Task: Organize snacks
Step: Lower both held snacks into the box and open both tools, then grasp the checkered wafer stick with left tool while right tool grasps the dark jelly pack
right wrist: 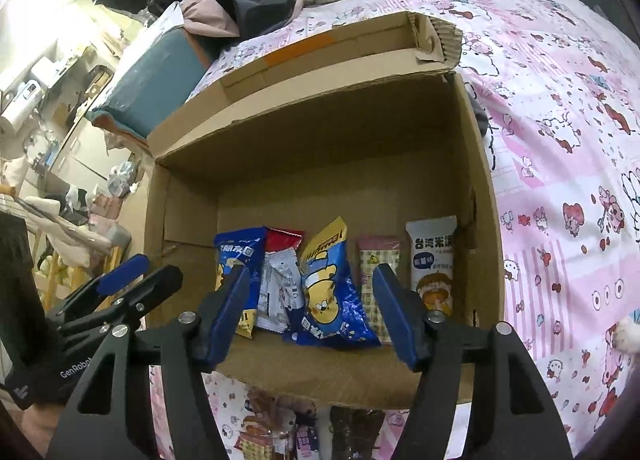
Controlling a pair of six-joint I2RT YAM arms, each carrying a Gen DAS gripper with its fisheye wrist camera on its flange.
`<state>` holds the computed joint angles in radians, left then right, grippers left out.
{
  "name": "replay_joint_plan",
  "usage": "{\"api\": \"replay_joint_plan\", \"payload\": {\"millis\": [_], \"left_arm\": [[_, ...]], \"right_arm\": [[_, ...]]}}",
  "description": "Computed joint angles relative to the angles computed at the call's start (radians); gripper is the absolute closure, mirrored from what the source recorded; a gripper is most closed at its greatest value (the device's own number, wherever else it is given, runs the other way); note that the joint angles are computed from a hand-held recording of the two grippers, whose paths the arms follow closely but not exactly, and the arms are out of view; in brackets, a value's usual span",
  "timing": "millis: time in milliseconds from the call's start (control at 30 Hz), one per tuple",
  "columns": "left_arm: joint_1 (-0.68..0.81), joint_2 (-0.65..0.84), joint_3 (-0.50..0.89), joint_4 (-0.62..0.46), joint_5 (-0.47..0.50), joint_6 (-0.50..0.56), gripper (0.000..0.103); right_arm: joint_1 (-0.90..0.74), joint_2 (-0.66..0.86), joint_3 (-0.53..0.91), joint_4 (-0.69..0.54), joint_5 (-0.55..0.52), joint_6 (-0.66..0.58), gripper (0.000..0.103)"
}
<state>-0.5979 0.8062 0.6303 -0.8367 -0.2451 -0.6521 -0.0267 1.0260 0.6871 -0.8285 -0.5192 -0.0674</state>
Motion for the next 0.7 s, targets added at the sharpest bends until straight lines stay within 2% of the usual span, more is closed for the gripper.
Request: {"api": "replay_joint_plan", "payload": {"millis": [267,400,533,700], "left_arm": [[-0.059,-0.045,0.032,-0.081,-0.050,-0.044,0.029],[-0.142,-0.066,0.053,-0.158,-0.156,-0.117,0.029],[-0.151,-0.097,0.054,-0.211,-0.161,-0.149,0.029],[-0.227,-0.129,0.056,-0.300,-0.189,-0.251,0.029]], "right_arm": [[-0.068,-0.058,0.017,-0.082,-0.034,-0.037,0.036],[-0.099,-0.099,0.025,-0.147,-0.044,-0.074,0.036],[-0.130,-0.144,0.033,-0.213,-0.060,-0.113,0.036],[-0.206,-0.180,0.031,-0.298,-0.085,-0.193,0.036]]}}
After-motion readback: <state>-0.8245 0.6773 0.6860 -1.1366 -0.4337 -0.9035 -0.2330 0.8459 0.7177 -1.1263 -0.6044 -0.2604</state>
